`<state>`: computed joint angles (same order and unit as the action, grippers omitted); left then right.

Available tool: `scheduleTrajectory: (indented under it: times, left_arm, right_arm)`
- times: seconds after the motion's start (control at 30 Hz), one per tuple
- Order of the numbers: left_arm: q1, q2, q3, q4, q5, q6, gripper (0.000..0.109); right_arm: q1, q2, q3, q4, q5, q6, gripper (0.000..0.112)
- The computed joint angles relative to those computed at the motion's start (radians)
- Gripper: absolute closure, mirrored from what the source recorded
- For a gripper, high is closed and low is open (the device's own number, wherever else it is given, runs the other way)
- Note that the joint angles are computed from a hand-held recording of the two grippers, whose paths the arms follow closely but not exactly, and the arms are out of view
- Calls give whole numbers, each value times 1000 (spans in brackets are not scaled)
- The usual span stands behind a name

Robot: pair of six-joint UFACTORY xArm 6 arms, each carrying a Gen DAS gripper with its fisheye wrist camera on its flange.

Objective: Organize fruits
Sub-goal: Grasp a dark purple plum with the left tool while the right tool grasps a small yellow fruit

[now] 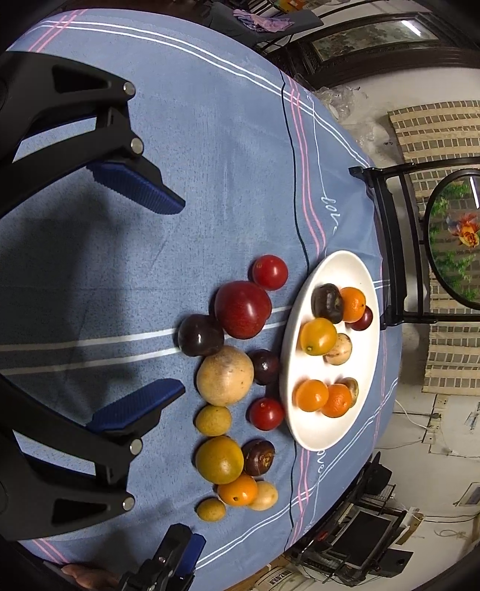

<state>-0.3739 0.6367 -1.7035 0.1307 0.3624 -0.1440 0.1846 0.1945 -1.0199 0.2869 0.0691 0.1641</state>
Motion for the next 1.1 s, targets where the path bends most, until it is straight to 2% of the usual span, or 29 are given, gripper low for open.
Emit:
scheduleTrajectory:
  times: [0.17, 0.33, 0.4, 0.5, 0.57, 0.67, 0.7, 0.77, 0.8, 1.0, 1.1]
  left_arm:
    - [-10, 37, -52, 0, 29, 16, 16]
    - [-18, 64, -93, 19, 40, 15, 18]
    - [-22, 81, -122, 21, 56, 19, 22]
    - [-26, 123, -196, -29, 125, 66, 42]
    - [-26, 158, -257, -110, 186, 125, 56]
    - [-25, 178, -291, -154, 209, 147, 58]
    - [-26, 178, -290, -164, 207, 157, 60]
    - [-29, 169, -273, -194, 194, 190, 75]
    - [-29, 160, -257, -164, 180, 164, 81]
    - [-30, 83, -129, -170, 77, 181, 80]
    - [-28, 57, -90, -184, 58, 196, 80]
  right_arm:
    - [9, 0, -1, 68, -1, -63, 47]
    - [10, 1, -3, 76, 0, -67, 47]
    - [10, 0, -2, 70, 0, -64, 47]
    - [9, 0, -1, 62, -1, -58, 47]
    - [9, -1, 0, 65, -2, -61, 47]
    - [9, 0, 0, 64, -1, -60, 47]
    - [8, -1, 1, 56, -1, -53, 47]
    - [7, -2, 3, 36, 0, -37, 47]
    - [6, -3, 4, 23, 0, -27, 47]
    - [-4, 7, -15, -91, 35, 52, 47]
    - [-13, 19, -40, -241, 78, 156, 47]
